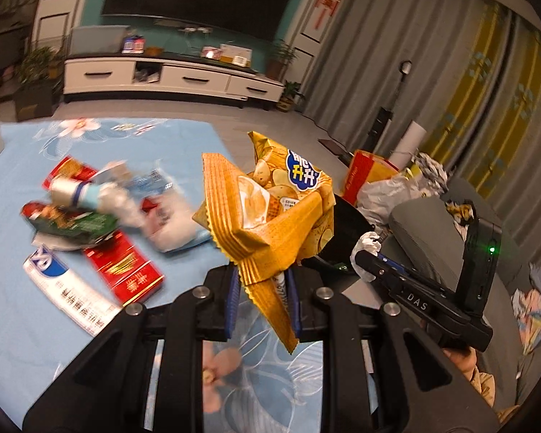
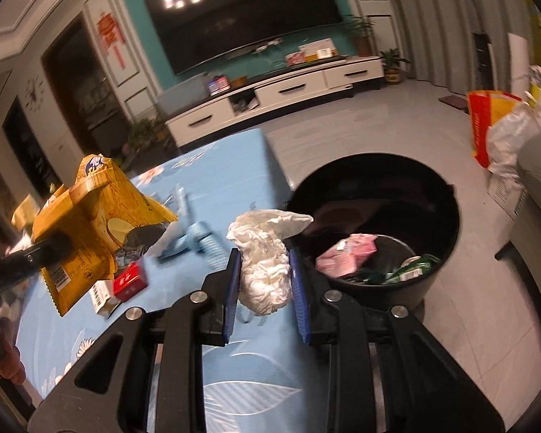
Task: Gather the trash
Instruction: 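Carry the wrapper and tissue over the black bin and open both tools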
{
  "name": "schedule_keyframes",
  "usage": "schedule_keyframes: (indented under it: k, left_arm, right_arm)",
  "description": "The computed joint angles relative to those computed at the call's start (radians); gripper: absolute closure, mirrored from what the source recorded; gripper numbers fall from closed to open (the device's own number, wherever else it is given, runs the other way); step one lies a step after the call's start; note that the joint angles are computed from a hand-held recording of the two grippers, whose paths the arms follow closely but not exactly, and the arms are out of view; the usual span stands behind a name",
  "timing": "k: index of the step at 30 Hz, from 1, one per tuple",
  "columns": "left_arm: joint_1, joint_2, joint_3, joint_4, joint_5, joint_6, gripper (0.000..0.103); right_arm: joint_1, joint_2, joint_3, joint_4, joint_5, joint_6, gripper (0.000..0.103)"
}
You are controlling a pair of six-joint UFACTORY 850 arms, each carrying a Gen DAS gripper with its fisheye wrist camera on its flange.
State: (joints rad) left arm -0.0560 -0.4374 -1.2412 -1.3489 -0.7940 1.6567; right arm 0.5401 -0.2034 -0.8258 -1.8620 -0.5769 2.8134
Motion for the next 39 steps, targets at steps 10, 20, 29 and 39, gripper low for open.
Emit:
schedule_keyframes:
  k: [10,20,29,39]
  left_arm:
    - [-0.147,-0.057,-0.071,0.016,0.052,0.013,0.080]
    - [-0.268,-0.173,-0.193,0.104,0.125,-0.082,0.078]
    - [-0.320,-0.238,-0.253,0.166,0.190,-0.126,0.063]
    - [-0.300,-0.214,-0.207,0.168,0.215,-0.104,0.034]
  right_arm:
    - [-0.044,0.047,0.096,-0.003,-0.058,0.100,0.075]
    - [-0.114,0.033,0.138,-0.143,-0.047,0.266,0.075]
    - [-0.159,-0.015,0.111,-0.168,-0.008,0.270,0.059]
    - [-0.146,0.011,0.125,-0.095,0.013,0.228,0.047]
